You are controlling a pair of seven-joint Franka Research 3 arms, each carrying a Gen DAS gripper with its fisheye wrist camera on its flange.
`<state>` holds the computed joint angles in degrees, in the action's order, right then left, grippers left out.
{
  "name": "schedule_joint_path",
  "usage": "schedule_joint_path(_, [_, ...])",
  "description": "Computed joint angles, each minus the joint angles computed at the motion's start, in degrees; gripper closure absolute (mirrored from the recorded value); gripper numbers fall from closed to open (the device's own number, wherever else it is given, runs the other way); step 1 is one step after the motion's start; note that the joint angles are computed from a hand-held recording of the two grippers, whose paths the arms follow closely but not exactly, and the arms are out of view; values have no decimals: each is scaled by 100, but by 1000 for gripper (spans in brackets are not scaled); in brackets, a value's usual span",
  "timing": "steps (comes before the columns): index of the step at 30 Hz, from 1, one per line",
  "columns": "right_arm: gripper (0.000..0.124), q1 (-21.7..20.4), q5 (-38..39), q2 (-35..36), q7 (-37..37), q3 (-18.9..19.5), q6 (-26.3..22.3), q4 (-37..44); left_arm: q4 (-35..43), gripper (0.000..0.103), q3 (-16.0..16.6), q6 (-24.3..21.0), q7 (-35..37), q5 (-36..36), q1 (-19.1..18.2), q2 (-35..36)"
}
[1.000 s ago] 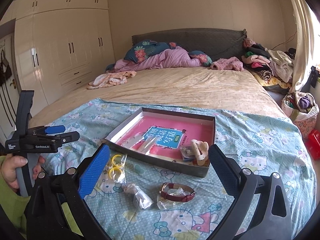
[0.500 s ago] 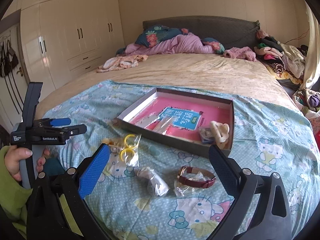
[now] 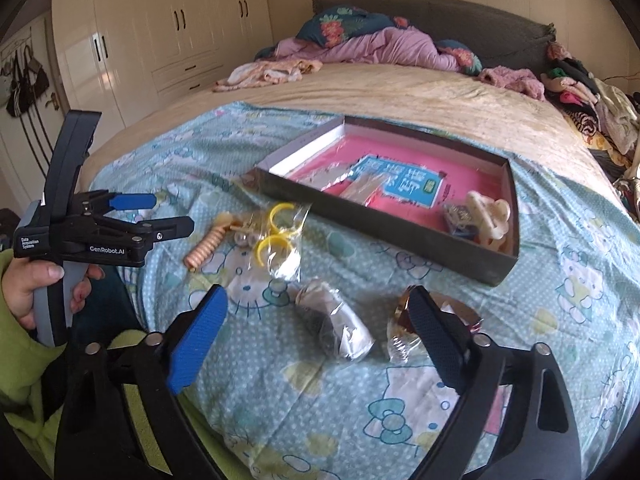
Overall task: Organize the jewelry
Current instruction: 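Grasp the coiled hair tie with left tool while right tool grasps the clear bag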
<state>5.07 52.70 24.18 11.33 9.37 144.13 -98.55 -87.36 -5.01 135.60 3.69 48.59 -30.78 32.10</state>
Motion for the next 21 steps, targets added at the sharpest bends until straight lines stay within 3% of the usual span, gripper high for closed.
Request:
schedule_joint_path(8, [60,131,-621,320,367,-70,-144,207,-41,11,-1,332,49,-142,63,118])
schedule_joint_path(13, [74,204,-1066,600,568,-91,-51,422,-130,32,-1,624,64,-269,128,130])
schedule_joint_path(21, [76,315,-1622,934,555,-22,370,613,-204,46,3,834,77,-493,178,162])
